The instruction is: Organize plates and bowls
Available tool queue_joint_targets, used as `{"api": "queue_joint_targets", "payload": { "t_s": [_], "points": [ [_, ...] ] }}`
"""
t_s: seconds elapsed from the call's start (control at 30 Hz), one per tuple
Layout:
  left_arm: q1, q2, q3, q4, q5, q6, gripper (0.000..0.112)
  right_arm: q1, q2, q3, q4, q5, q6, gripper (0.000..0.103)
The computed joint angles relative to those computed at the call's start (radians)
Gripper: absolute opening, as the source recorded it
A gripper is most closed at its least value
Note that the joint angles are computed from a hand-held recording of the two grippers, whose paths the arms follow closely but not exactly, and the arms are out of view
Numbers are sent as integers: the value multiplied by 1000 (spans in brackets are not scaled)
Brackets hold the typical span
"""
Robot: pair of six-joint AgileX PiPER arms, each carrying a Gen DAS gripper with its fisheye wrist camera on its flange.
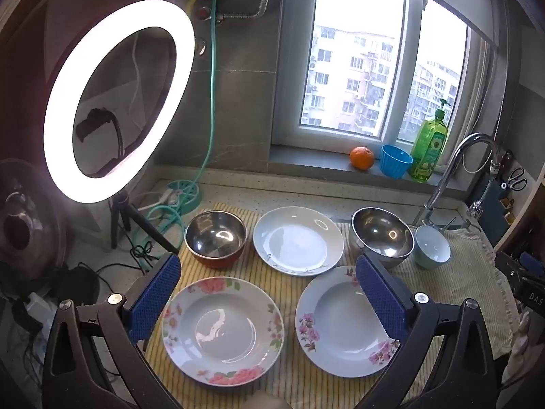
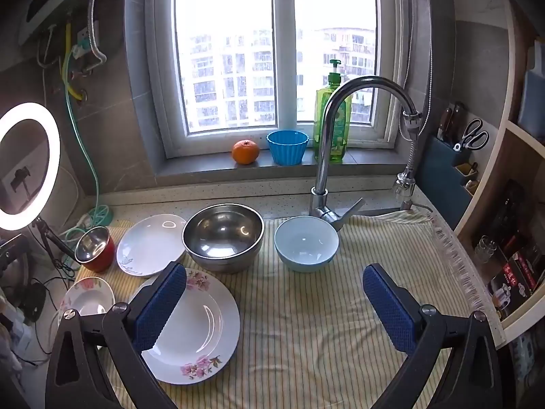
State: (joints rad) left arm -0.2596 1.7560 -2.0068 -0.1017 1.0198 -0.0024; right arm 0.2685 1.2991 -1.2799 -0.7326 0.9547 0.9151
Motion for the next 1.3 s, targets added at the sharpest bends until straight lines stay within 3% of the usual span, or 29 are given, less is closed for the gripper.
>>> {"api": "queue_joint_targets", "payload": {
  "t_s": [0.13, 0.2, 0.37, 1.3],
  "points": [
    [24, 51, -90, -36, 66, 12, 102, 2, -22, 6, 12, -3, 28, 103],
    [16, 1, -18, -25, 15, 9, 102, -10, -8, -16, 39, 3, 2, 103],
    [-7, -18, 29, 4, -12, -5, 102, -6, -8, -1, 22, -8, 14, 103],
    [2, -14, 27, -3, -14, 4, 102, -13, 21, -9, 34, -19, 0, 103]
  ]
}}
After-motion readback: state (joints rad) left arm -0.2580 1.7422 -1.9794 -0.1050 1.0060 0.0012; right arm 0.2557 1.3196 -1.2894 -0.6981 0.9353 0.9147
